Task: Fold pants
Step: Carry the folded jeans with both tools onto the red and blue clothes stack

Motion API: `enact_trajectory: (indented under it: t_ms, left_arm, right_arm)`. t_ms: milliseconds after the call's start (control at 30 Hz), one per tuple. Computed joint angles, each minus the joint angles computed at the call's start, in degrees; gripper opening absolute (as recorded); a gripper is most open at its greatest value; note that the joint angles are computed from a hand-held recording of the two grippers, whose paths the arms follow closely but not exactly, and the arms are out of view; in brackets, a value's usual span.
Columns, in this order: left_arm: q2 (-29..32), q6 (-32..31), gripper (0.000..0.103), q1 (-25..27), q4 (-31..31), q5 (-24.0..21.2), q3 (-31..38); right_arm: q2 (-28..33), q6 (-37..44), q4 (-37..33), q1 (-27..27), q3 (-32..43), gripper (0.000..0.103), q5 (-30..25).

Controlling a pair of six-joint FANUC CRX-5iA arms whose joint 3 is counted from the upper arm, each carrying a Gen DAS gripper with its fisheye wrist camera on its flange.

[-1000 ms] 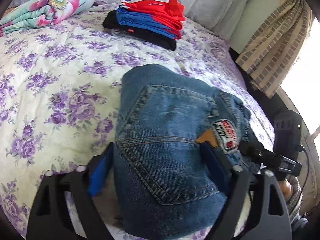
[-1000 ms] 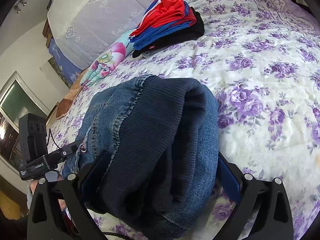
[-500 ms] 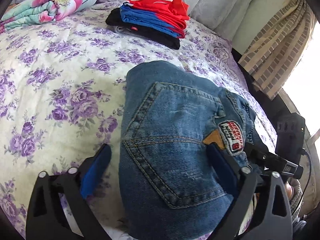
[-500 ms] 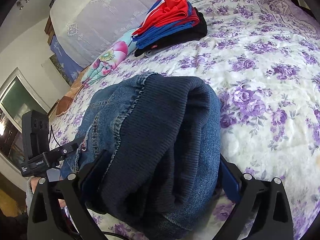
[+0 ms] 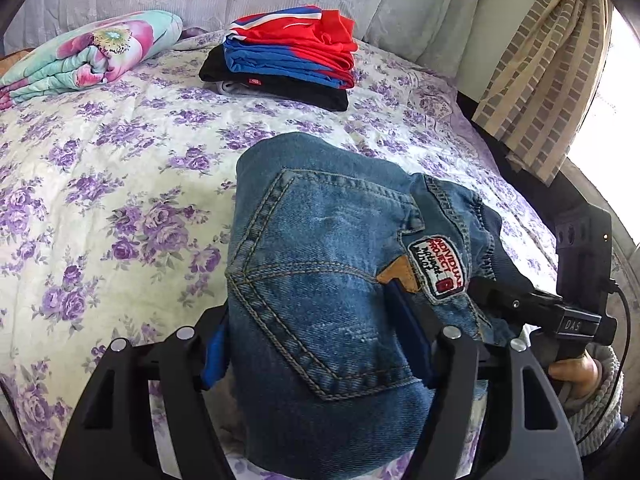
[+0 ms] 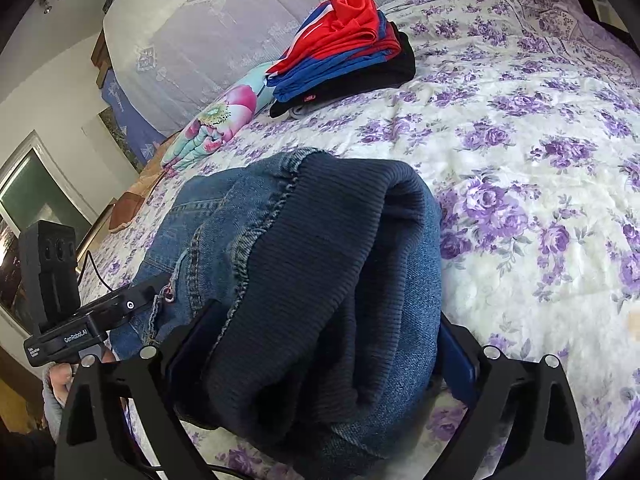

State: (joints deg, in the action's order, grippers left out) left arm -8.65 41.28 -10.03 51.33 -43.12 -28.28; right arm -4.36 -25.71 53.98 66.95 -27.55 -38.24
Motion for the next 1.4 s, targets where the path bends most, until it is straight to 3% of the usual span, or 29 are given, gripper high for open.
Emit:
enact_trajectory:
  t_ms: [500,1400]
  left_arm:
    - [-3.15,1.53,0.059,-1.64,-3.56,3.99,-0.27]
    - [-4.33,-0.08,0.056,-1.89,-2.48,7.45,2.23]
  right_arm:
    - [1.67,3.74,0.43,2.92,3.59,0.08,-7.48]
    - [2.67,8.07,4.16,1.11,7.97,0.077,-9.07]
